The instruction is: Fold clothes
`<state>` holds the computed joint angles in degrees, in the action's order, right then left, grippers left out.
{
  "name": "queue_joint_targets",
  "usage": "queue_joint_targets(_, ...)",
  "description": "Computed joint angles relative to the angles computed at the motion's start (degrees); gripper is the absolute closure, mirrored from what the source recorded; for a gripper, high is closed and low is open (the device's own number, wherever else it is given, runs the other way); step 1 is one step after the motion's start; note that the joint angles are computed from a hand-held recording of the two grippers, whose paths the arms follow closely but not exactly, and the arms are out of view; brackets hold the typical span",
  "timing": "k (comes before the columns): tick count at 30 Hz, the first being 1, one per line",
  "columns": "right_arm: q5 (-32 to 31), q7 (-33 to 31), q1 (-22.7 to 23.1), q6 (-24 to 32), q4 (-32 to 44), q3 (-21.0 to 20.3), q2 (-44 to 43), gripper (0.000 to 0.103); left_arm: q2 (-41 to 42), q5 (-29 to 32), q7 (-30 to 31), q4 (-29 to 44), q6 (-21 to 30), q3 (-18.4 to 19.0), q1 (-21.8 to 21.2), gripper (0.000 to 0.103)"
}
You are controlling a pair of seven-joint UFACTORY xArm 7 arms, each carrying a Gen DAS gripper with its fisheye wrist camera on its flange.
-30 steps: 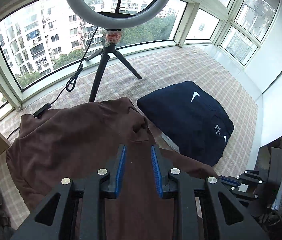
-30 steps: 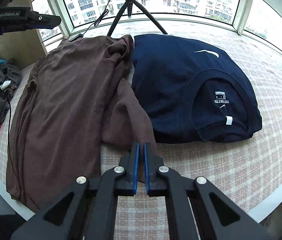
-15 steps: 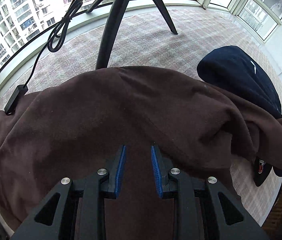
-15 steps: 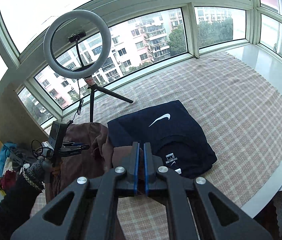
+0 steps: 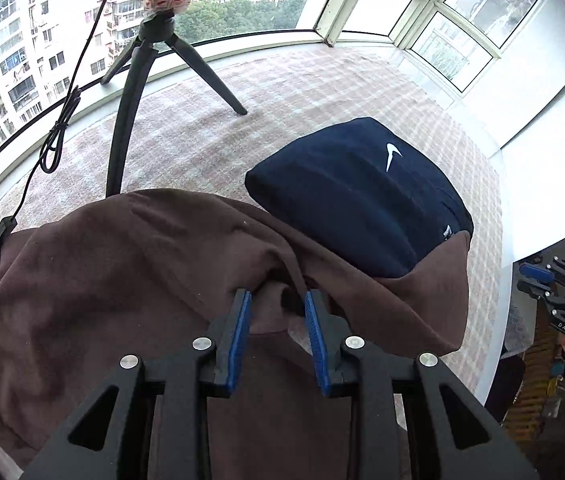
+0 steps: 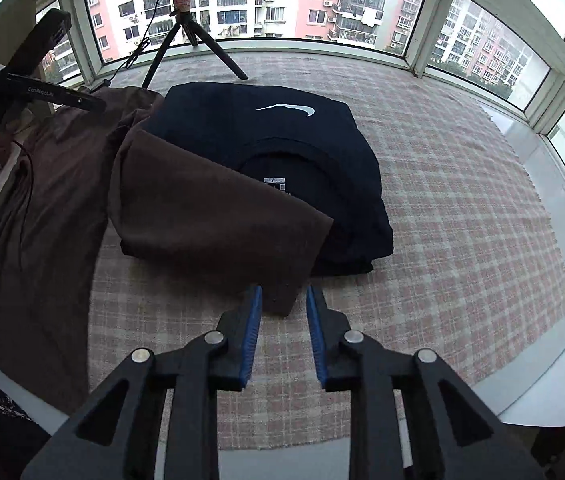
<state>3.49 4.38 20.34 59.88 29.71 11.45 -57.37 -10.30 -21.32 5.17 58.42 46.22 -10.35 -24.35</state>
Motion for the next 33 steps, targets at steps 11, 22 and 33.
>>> queue_joint_targets(11, -1.5, -12.3, 8.1, -17.9, -6.9, 3.1, 8.3, 0.063, 3.4, 10.9, -12.2, 5.6, 5.7, -3.1, -1.8, 0.075)
queue_joint_targets(22, -0.6, -15.3, 8.6, -11.3, 0.7, -4.3, 9.6, 0.099, -2.3, 13.0, -15.1, -1.8, 5.5, -1.4, 0.8, 0.075)
queue_joint_targets(33, 19.6, -12.5, 2.1, 10.6, 31.4, -16.8, 20.4, 0.099, 4.1, 9.1, -11.2, 3.8, 0.2, 0.0, 1.9, 0.074)
